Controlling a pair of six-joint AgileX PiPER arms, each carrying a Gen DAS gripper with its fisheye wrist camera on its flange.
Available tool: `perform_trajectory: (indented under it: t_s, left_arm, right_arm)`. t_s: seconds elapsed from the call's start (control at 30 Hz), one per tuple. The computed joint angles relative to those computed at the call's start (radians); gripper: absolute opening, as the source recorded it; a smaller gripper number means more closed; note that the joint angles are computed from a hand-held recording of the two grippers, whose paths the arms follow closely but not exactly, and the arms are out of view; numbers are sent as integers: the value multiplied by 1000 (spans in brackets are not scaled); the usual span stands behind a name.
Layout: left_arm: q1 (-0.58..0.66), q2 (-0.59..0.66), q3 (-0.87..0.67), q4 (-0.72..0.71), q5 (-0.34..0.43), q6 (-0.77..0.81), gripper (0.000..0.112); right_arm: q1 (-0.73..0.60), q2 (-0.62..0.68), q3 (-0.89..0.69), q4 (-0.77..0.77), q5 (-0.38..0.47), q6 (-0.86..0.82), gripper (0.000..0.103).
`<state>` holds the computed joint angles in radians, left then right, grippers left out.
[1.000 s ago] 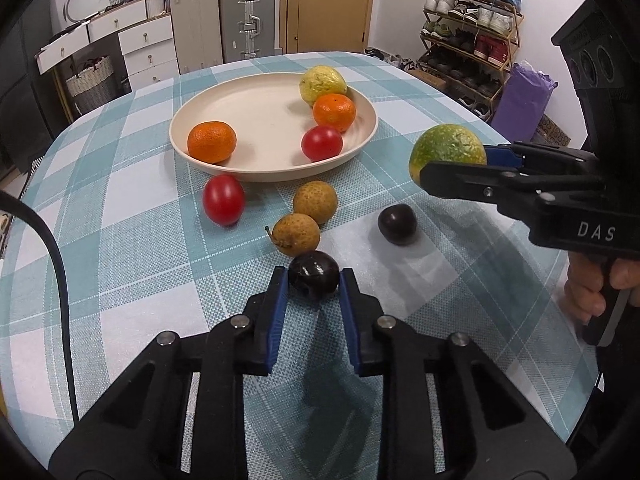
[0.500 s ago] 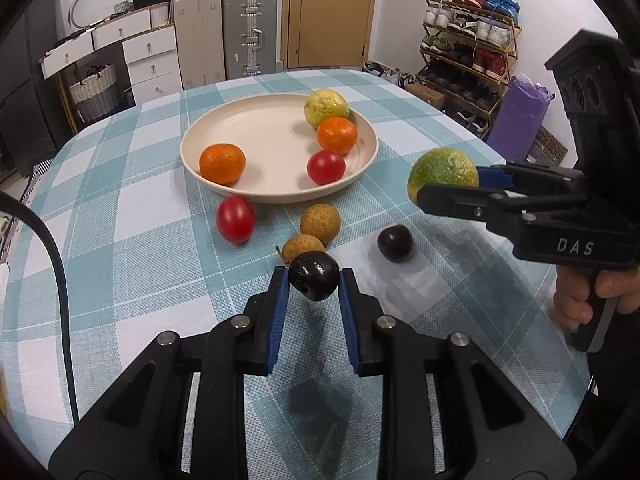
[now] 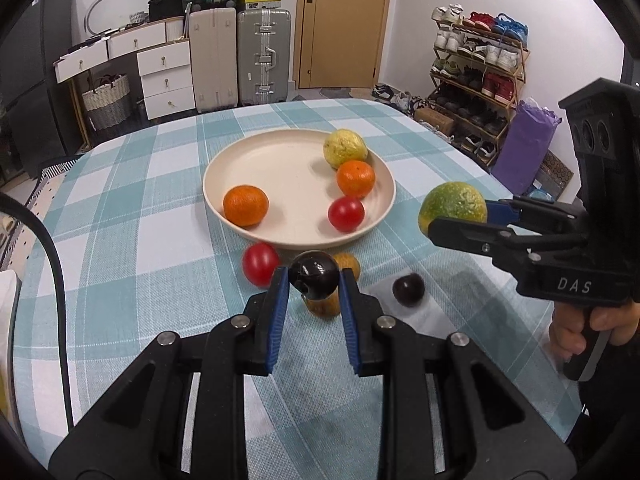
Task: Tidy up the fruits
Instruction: 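Carry the yellow-green citrus and dark plum over the cream plate with both grippers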
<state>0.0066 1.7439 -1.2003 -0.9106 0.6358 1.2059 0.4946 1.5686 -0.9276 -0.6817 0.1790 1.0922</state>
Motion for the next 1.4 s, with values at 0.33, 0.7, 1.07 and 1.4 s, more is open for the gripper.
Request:
perform_trajectory:
  t_s: [0.33, 0.7, 1.07, 1.4]
  left_arm:
    - [-5, 74, -134, 10, 13, -61, 23]
    - [-38, 203, -331, 89, 16, -192, 23]
    - [-69, 355, -561, 221, 36, -342, 23]
    - [-68, 489, -755, 304, 79, -454, 23]
  right_arm:
    - [-20, 76, -127, 231, 51, -255, 51]
    - [-73, 187, -285, 486, 89, -524, 51]
    - [-113, 345, -499, 686, 174, -770, 51]
    - [-112, 438, -626, 638, 250, -758, 51]
